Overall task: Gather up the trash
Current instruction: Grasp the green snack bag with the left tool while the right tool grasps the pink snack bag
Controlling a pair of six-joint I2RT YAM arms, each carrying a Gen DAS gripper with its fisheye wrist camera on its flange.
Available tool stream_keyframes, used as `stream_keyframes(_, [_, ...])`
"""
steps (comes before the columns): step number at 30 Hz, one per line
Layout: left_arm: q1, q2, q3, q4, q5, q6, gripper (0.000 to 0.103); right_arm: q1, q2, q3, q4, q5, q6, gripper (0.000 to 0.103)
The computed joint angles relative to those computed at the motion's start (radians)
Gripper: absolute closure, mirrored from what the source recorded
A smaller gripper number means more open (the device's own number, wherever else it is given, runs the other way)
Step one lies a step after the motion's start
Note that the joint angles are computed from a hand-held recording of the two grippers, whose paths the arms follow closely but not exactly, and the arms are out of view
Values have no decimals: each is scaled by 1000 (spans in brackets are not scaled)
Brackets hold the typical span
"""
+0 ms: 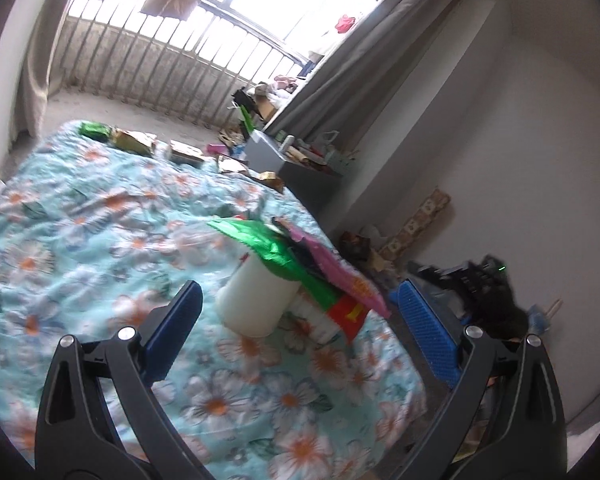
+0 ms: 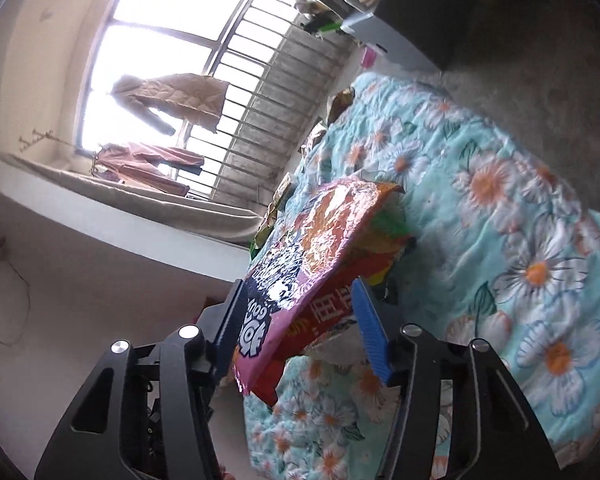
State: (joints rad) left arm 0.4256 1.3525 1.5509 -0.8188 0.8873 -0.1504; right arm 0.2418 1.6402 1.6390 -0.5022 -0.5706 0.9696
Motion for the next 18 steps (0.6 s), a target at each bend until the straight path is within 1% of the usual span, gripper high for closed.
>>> stream_keyframes(1, [-6,18,4,17,19,-33,9,-3,14,-2,15,-12,15,53])
stream_keyframes(3, [-15,68,23,35,59,-92,18,-4,36,-8,46,-35,46,56])
stream_keyframes(5, [-26,127,63,10,69,-121,31,-13,61,-4,70,-67,71,57])
stream_keyframes(7, [-30,181,89,10,93,-171,37,-16,86,-2,92,-84,94,58])
stream_keyframes(9, [-33,235,107,28,129,-240,38,-18,104,-10,121,-101,119,59])
stream_keyframes(12, [-35,300,125,54,178,-317,38,-29,125,-30,173,-131,162,59])
stream_keyframes(13, [-37,314,119,80,185,-355,38,-31,132,-36,191,-139,179,59])
stream_keyframes(15, [-40,337,111,124,188,-409,43,-35,145,-43,222,-153,203,61])
stream_keyframes(16, [-40,347,110,136,192,-424,46,-39,153,-41,231,-162,210,62])
stream_keyframes(17, [-41,362,116,141,198,-440,51,-44,163,-34,240,-173,216,63])
stream_keyframes(18, [-40,375,122,140,206,-447,54,-45,177,-27,259,-185,231,64])
